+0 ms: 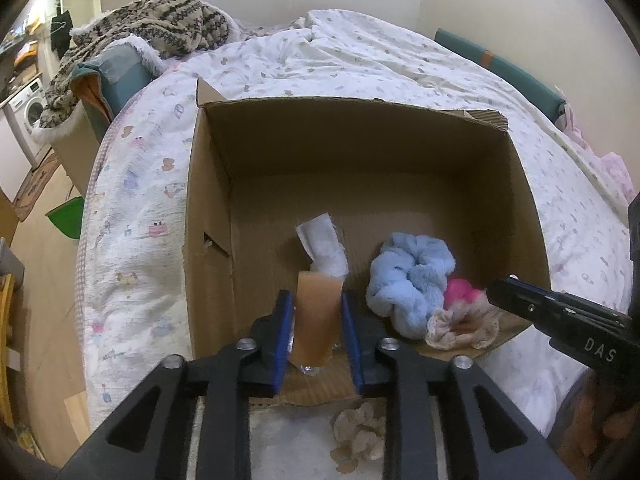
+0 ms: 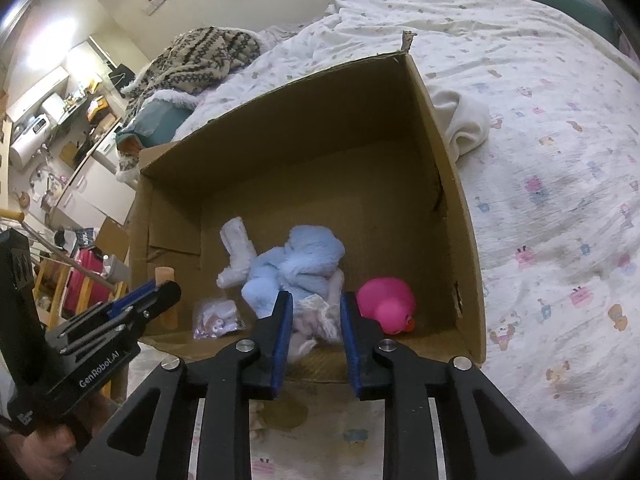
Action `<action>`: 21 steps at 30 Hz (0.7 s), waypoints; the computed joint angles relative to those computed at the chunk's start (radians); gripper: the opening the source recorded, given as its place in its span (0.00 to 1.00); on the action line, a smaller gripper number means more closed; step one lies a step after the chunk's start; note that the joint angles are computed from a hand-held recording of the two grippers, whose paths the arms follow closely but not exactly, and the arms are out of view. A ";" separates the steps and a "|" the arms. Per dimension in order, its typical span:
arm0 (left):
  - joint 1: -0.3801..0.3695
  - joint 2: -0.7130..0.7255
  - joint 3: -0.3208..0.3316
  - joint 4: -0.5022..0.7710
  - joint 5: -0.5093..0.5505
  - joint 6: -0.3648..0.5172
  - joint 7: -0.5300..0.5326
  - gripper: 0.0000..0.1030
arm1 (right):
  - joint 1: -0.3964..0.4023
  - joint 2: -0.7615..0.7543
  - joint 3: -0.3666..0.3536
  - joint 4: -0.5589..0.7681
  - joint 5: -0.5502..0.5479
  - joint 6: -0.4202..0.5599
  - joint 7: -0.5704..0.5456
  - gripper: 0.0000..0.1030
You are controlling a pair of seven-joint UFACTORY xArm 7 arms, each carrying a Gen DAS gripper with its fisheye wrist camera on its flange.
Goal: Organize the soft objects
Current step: 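Open both tools to drop the sponge and scrunchie into the box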
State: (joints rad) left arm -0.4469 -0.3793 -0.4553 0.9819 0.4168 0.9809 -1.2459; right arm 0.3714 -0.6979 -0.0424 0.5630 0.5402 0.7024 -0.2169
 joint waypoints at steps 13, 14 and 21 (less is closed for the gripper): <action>0.011 -0.027 -0.030 0.008 0.034 0.023 -0.022 0.59 | 0.004 -0.024 -0.005 0.000 0.011 -0.004 0.007 0.67; 0.011 -0.029 -0.031 0.010 0.033 0.029 -0.024 0.59 | 0.002 -0.023 -0.003 0.000 0.008 -0.005 0.009 0.67; 0.006 -0.066 -0.041 0.009 0.020 0.075 -0.028 0.59 | -0.009 -0.047 0.009 -0.006 -0.017 0.010 0.042 0.67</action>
State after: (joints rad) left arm -0.4404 -0.4448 -0.4966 0.9910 0.4365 1.0557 -1.2742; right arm 0.3622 -0.7446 -0.0339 0.5567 0.5228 0.7123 -0.1746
